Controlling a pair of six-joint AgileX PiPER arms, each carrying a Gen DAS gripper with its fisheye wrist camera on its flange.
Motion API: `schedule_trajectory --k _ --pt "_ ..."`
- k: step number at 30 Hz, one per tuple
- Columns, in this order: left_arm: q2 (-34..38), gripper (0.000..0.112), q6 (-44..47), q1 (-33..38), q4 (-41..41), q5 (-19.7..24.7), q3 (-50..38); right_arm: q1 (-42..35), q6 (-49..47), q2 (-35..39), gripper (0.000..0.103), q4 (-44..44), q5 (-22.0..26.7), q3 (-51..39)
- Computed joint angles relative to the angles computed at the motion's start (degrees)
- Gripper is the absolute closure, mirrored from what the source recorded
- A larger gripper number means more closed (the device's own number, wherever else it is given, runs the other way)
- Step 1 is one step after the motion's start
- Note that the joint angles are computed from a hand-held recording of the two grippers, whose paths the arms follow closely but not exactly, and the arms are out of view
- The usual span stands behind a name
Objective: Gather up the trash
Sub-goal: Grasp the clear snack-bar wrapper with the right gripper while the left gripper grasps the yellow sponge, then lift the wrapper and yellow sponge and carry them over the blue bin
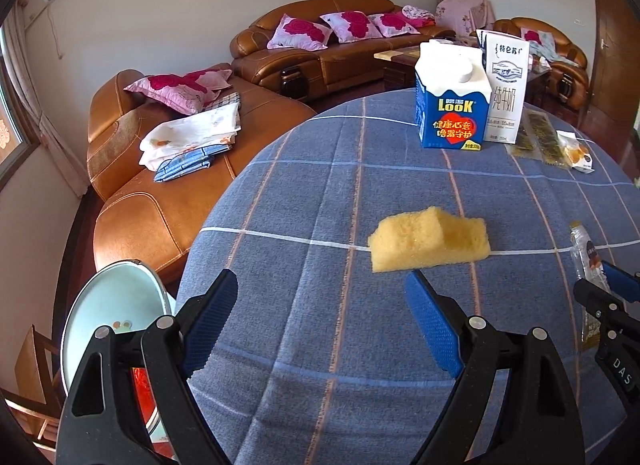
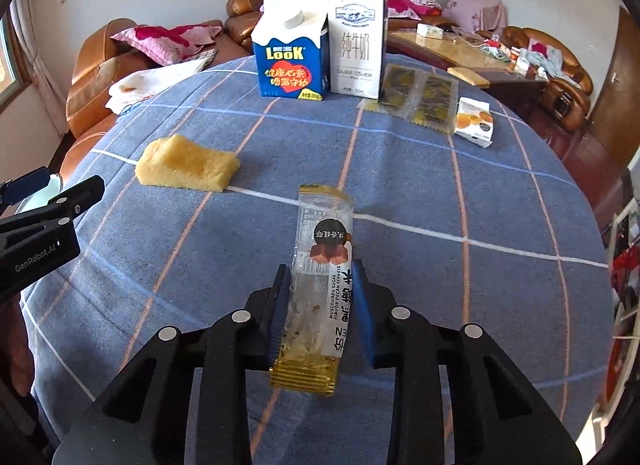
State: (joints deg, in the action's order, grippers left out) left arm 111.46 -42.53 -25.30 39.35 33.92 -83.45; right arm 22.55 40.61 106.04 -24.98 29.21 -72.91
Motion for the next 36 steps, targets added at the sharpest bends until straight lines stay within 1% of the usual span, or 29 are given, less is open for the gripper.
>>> schedule_trajectory --k 4,7,10,12,13,14,15,16,18,23,26,29,30,33,36 --pt "1.2 0.028 2.1 -0.8 -2.9 -0.7 -2.6 -1.6 3.1 -0.6 0.072 -4.4 -0.3 0.6" --pt "3.0 0.028 2.2 -1.6 -3.5 -1.5 -4.8 -2.1 3.1 -0.6 0.072 -5.2 -1.1 1.2" --pt "6.9 0.028 2.7 -1.9 -4.5 -0.2 -9.2 -2.1 2.5 -0.5 0.072 -4.6 -1.6 1.5" --pt "9.8 0.030 5.9 -1.7 -7.5 2.3 -13.2 -2.3 0.9 -0.3 0.072 -3.3 -1.7 1.3" --pt "10.5 0.033 8.1 -1.4 -9.9 2.6 -14.4 -2.5 -0.2 0.1 0.072 -2.3 -1.5 0.9" --pt "10.4 0.042 9.6 -1.0 -11.7 1.5 -14.3 -2.6 -0.9 0.4 0.072 -1.5 -1.3 0.6" --pt "10.6 0.055 12.4 -0.8 -14.0 1.3 -14.6 -2.7 -1.2 0.4 0.072 -1.4 -1.4 0.6" --pt "10.8 0.060 14.2 -0.9 -15.2 1.4 -14.8 -2.7 -1.5 0.4 0.072 -1.1 -1.5 0.5" --pt "10.4 0.068 13.1 -1.7 -12.9 1.2 -14.1 -3.0 -2.0 0.3 0.072 -0.5 -1.9 0.7" --pt "8.2 0.080 18.6 -0.2 -18.2 -0.3 -11.5 -3.0 -1.9 0.1 0.072 -0.6 -2.4 0.8" --pt "5.0 0.082 20.3 1.0 -20.3 -2.0 -7.5 -2.5 1.7 -1.1 0.072 -4.3 -3.8 2.4" --pt "-0.1 0.082 17.3 1.5 -17.2 -4.6 -1.4 -1.9 5.9 -2.6 0.072 -8.5 -4.9 3.8" --pt "-2.0 0.082 14.9 1.4 -14.6 -5.4 0.9 -1.8 6.7 -3.1 0.072 -9.2 -5.5 4.3" --pt "-7.5 0.082 4.0 0.9 -3.9 -6.8 7.3 -1.3 8.1 -4.0 0.072 -10.0 -7.2 4.8" --pt "-12.0 0.081 -4.8 1.4 4.1 -7.0 12.3 0.1 10.0 -3.9 0.072 -11.8 -9.1 4.3"
